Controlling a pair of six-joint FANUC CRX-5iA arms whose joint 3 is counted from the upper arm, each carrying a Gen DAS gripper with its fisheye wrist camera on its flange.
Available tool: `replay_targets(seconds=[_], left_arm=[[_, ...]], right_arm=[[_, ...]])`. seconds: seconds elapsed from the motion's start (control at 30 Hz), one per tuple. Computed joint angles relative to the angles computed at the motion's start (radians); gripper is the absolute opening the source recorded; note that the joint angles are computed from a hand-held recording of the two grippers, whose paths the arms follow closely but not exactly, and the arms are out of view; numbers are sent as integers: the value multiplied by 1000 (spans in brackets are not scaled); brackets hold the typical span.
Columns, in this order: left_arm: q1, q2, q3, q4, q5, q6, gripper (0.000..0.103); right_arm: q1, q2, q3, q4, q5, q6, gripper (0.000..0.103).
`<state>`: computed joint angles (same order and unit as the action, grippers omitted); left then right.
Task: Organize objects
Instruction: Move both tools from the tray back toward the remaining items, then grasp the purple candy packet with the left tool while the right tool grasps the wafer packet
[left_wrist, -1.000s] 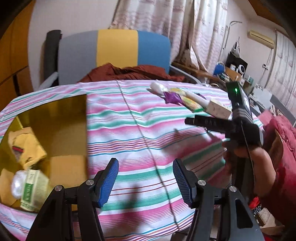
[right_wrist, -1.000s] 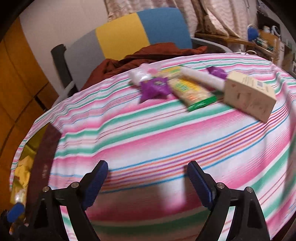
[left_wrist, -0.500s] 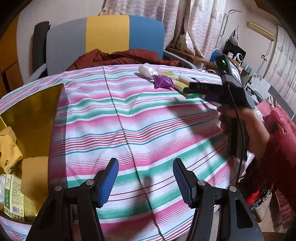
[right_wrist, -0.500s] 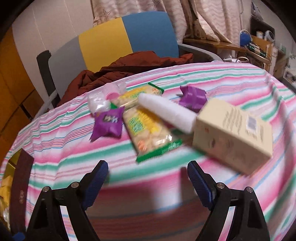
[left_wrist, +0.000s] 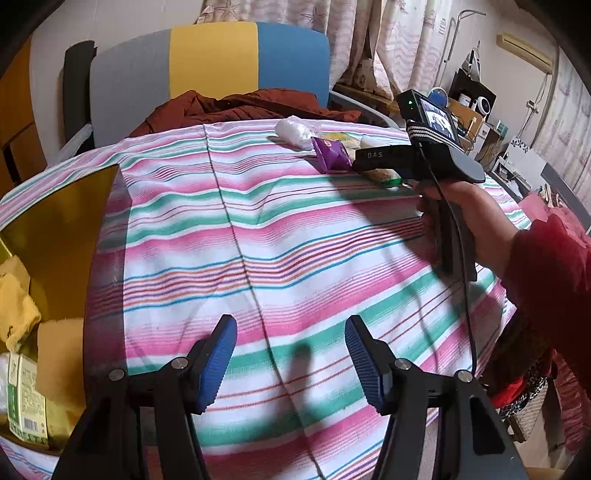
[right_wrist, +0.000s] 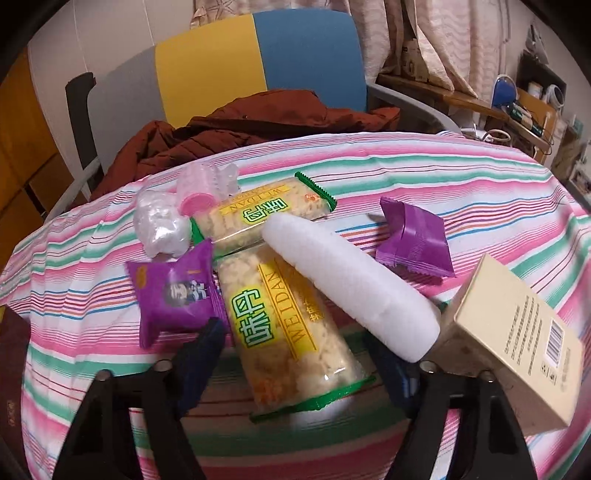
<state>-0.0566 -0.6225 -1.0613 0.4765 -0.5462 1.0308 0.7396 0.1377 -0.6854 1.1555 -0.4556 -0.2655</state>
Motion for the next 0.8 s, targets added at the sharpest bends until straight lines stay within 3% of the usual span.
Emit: replay_targets(seconds=[0.23, 0.53, 0.67, 0.8], left_arm=[[-77, 122, 83, -49, 72, 24, 62], [-135, 343, 252, -128, 129, 84, 62], [-179, 480, 393, -226, 141, 123, 70], [-211, 601, 536, -358, 116, 204, 71]], right_arm=[[-19, -24, -41, 93, 6, -105, 52], [-9, -65, -100, 154, -15, -207, 52], [-12, -61, -103, 177, -19, -226, 52], [-18, -60, -109, 210, -19, -253, 52]])
